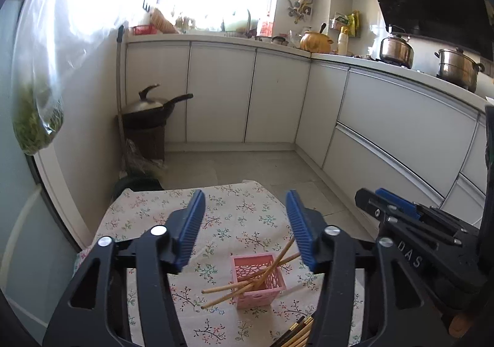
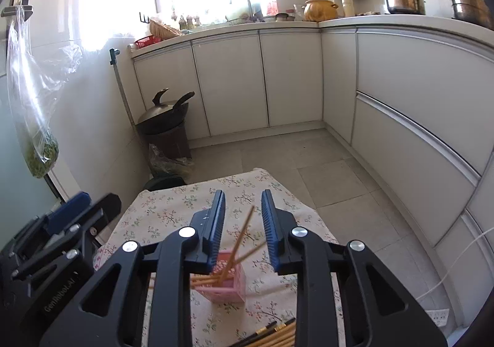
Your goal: Organize utensils
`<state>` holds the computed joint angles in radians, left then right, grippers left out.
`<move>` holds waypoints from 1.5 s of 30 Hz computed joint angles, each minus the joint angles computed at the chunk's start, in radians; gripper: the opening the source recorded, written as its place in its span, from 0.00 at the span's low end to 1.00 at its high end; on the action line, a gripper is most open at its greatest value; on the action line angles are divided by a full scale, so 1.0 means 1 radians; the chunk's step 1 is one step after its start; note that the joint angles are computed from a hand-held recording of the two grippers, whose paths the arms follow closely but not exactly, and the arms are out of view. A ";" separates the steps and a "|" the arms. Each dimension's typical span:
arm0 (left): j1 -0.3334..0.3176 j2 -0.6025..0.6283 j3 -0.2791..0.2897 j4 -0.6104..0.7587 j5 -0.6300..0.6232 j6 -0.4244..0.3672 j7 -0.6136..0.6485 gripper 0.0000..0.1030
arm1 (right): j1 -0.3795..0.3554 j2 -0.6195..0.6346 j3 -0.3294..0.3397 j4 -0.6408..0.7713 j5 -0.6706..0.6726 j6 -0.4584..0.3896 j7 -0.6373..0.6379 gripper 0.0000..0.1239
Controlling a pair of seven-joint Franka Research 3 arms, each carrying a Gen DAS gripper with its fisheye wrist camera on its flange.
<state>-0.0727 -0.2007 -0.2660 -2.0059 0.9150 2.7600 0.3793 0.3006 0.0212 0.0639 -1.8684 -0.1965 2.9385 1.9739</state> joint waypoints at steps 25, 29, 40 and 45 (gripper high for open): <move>-0.067 -0.098 -0.072 -0.125 0.065 -0.139 -0.095 0.84 | -0.318 -0.292 0.194 -0.406 -0.267 0.094 0.370 0.64; -0.070 -0.122 -0.082 -0.156 0.061 -0.141 -0.108 0.91 | -0.341 -0.330 0.216 -0.457 -0.218 0.101 0.348 0.69; -0.087 -0.156 -0.096 -0.209 0.006 -0.166 -0.083 0.93 | -0.353 -0.406 0.234 -0.561 -0.061 0.075 0.248 0.78; -0.105 -0.155 -0.090 -0.222 -0.047 -0.175 -0.038 0.93 | -0.338 -0.422 0.220 -0.584 -0.014 0.059 0.199 0.78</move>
<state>-0.1779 -0.3555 -0.3555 -2.2279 0.8676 2.5851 0.3412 -0.0371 -0.4013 0.2839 -2.4528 -0.2108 2.9977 2.1731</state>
